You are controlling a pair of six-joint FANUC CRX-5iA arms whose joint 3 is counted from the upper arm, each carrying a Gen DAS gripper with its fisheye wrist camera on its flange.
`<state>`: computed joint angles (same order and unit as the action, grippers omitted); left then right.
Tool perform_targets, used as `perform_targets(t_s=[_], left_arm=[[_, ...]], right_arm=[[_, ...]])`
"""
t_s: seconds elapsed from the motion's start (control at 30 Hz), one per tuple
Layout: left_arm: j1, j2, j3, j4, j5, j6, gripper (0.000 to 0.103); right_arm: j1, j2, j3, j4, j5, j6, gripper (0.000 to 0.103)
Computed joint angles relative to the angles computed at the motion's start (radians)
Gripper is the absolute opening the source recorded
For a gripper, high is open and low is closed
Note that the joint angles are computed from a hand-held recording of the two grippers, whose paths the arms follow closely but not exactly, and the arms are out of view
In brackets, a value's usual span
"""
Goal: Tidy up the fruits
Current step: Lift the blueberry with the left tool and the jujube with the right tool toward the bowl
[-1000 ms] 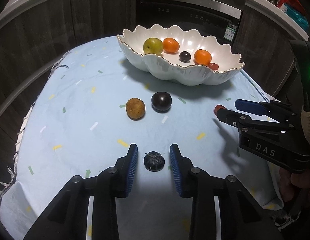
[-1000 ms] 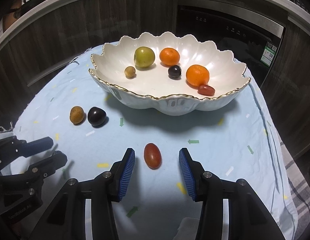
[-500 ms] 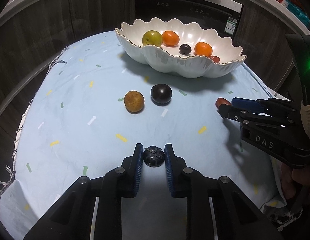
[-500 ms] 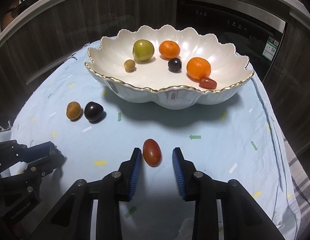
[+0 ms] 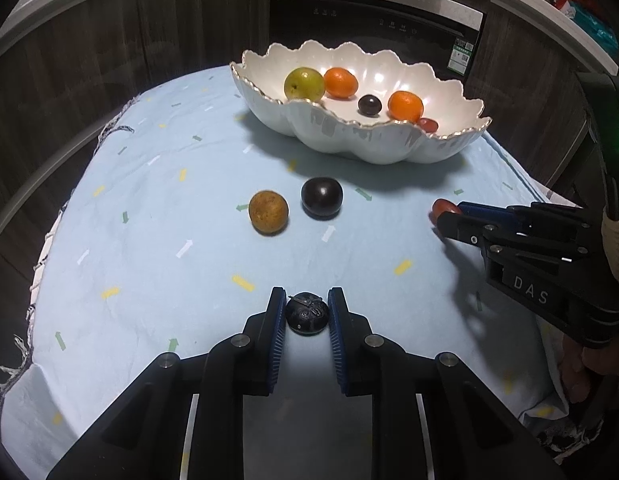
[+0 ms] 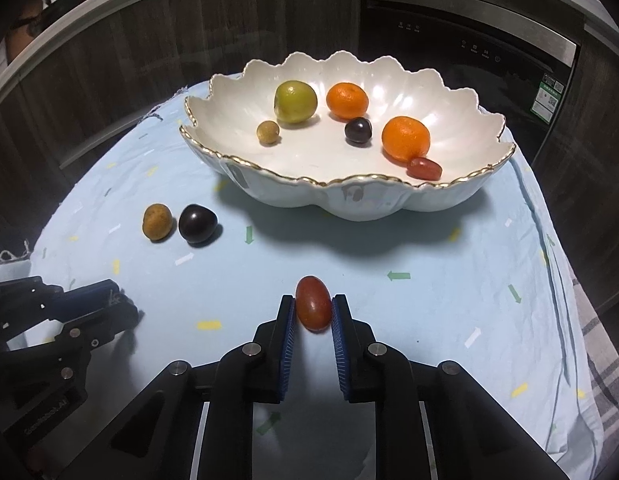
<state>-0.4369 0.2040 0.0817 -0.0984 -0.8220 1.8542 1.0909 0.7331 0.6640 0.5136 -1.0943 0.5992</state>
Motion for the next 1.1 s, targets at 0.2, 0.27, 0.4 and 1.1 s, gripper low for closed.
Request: perform_targets(t_s=[0.2, 0.27, 0.4, 1.1], left_arm=[[0.003, -0.002, 0.009, -0.013, 0.005, 0.016, 0.022], [0.005, -0.001, 0.011, -0.012, 0.003, 0.018, 0.022], [0.004, -0.003, 0.015, -0.018, 0.005, 0.023, 0.022], [-0.015, 0.004, 0.095, -0.079, -0.019, 0.036, 0.022]], right_arm=[[0.003, -0.014, -0.015, 0.010, 0.019, -0.010, 0.020], [0.003, -0.018, -0.019, 0.014, 0.024, -0.014, 0.020], [0.005, -0.028, -0.025, 0.020, 0.034, -0.018, 0.020], [0.010, -0.050, -0.021, 0.080, 0.044, -0.054, 0.020]])
